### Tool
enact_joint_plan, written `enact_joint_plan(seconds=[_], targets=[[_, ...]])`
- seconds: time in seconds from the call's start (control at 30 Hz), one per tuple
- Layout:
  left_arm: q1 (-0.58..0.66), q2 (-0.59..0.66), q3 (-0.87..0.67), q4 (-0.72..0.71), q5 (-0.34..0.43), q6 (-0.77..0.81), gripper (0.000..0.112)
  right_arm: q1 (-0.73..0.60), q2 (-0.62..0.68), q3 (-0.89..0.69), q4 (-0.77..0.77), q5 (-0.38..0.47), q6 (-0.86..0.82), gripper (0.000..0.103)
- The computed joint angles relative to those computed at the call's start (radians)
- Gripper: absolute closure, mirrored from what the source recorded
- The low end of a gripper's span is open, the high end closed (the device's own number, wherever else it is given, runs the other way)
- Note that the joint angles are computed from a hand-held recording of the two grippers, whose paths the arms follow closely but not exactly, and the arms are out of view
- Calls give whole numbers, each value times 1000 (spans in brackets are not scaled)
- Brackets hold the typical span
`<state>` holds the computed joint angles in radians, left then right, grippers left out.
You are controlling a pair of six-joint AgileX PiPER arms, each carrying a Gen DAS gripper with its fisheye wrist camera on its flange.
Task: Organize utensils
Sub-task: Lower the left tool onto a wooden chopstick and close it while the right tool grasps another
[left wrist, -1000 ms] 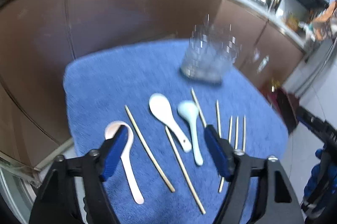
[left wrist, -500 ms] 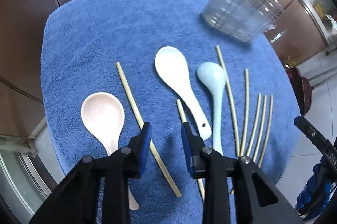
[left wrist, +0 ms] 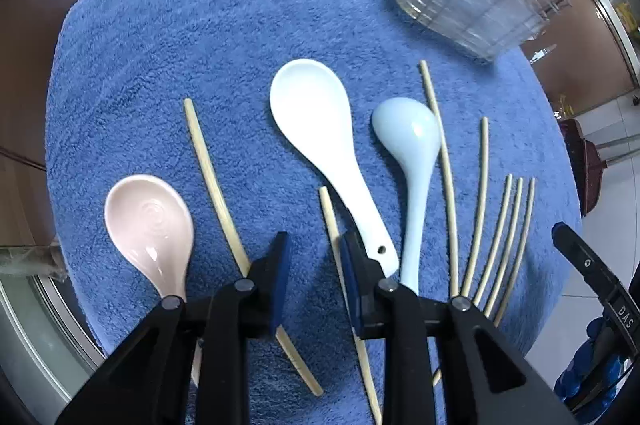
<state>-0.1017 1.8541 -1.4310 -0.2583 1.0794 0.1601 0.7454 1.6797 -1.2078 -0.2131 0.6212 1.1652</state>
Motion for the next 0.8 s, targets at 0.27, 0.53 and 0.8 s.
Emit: enact_joint_plan(seconds=[0.27, 0.53, 0.8], targets=[[-27, 65, -90, 8, 60, -56, 89, -77, 81, -78, 151, 8, -141, 74], [-39, 117, -177, 11, 135, -88, 89, -115, 209, -218, 184, 125, -198, 81], [-133, 157, -215, 101, 109, -211, 93, -113, 282, -322, 162, 215, -200, 88]])
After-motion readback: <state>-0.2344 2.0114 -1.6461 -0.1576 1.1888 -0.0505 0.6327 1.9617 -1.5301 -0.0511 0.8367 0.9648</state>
